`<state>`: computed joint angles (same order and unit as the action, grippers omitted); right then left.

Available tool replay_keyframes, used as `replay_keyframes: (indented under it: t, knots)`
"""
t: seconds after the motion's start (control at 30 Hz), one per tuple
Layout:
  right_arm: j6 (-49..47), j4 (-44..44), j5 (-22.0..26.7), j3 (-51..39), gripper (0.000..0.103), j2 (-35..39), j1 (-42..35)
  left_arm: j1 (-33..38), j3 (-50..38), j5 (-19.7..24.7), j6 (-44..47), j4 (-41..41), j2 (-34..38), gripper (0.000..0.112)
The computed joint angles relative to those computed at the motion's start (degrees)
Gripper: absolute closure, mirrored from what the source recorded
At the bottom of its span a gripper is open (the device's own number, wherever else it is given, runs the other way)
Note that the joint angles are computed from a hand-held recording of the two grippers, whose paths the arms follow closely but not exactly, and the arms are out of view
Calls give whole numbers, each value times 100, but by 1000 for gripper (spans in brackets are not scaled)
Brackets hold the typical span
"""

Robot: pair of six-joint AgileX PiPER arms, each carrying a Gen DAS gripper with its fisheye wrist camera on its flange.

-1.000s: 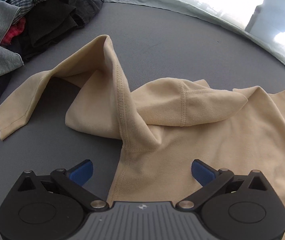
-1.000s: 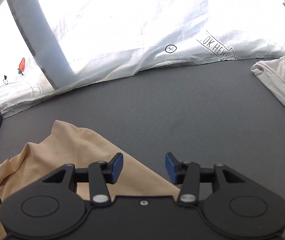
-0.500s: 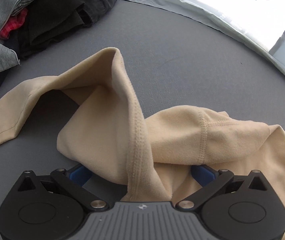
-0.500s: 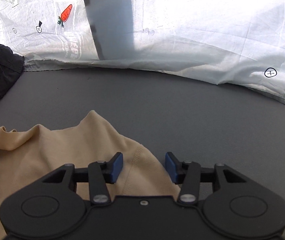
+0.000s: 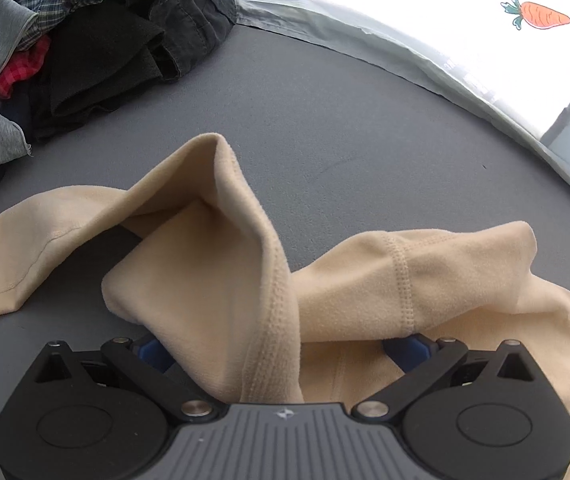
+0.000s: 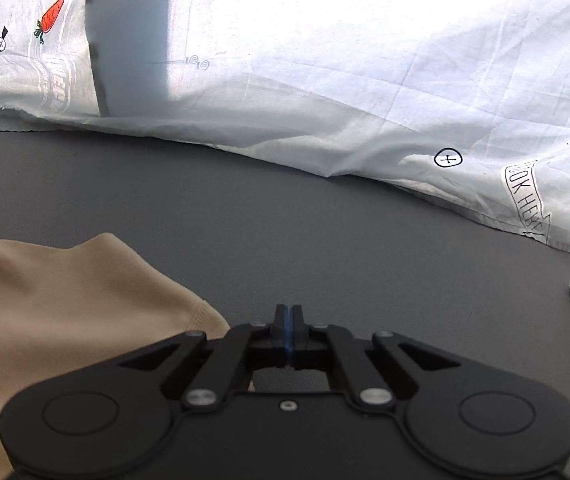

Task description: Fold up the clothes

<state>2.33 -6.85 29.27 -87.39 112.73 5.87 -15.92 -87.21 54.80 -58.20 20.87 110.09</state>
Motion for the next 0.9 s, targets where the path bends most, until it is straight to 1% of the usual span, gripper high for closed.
replay_keyframes:
  t: [0.03,0.07,0.1,0.13,0.17,0.2,0.23,0.27,0.3,0.33,0.37,0.4,0.43,0.5,0.6,0.7,0.77,0.83,0.9]
  knots:
    - [-172,359,-5,67,100,-111,-114,19,1,-26,-128,39,5,9]
    - [-282,635,-23,198,94,-261,-192,44,-7,-49,-105,9,3,9]
    - [-316,810,-64,405,91,-459,-221,70,-16,-71,-79,-23,0,9]
    - [-356,991,-97,605,79,-656,-252,100,-14,-105,-31,-74,-15,9]
    - [-287,1136,-144,852,63,-883,-263,141,36,-188,108,-204,-86,9]
    - [-137,1249,-204,1143,56,-1130,-246,177,126,-292,232,-333,-190,9]
    - [-74,1404,-262,1482,48,-1414,-203,192,389,-490,279,-438,-437,9]
    - [72,1449,-339,1882,42,-1741,-101,207,636,-675,337,-551,-679,9]
    - [369,1304,-426,2240,39,-2027,44,222,898,-859,387,-660,-934,9]
    - [719,1117,-494,2579,28,-2309,206,225,1254,-1055,363,-722,-1253,9]
    - [1189,845,-575,2915,12,-2594,407,228,1584,-1232,348,-789,-1568,9]
    - [1711,520,-664,3242,3,-2864,639,234,1898,-1383,335,-856,-1880,9]
    - [2199,193,-725,3543,0,-3112,879,253,2194,-1479,295,-893,-2180,9]
    - [3344,-627,-746,4056,0,-3568,1444,299,2778,-1621,197,-886,-2766,9]
    - [5063,-2227,-530,4541,0,-3995,2470,430,3589,-1514,146,-651,-3694,9]
    - [6782,-3596,-104,4834,0,-4040,3439,614,4187,-1326,227,-487,-4393,9]
    - [7761,-4079,132,4981,0,-3958,3940,815,4569,-1301,416,-408,-4849,10]
    - [8801,-4660,426,5102,0,-3853,4379,1162,4700,-1226,992,-474,-5107,10]
    - [9762,-5299,872,5196,0,-3725,4859,1579,4818,-1189,1666,-613,-5349,11]
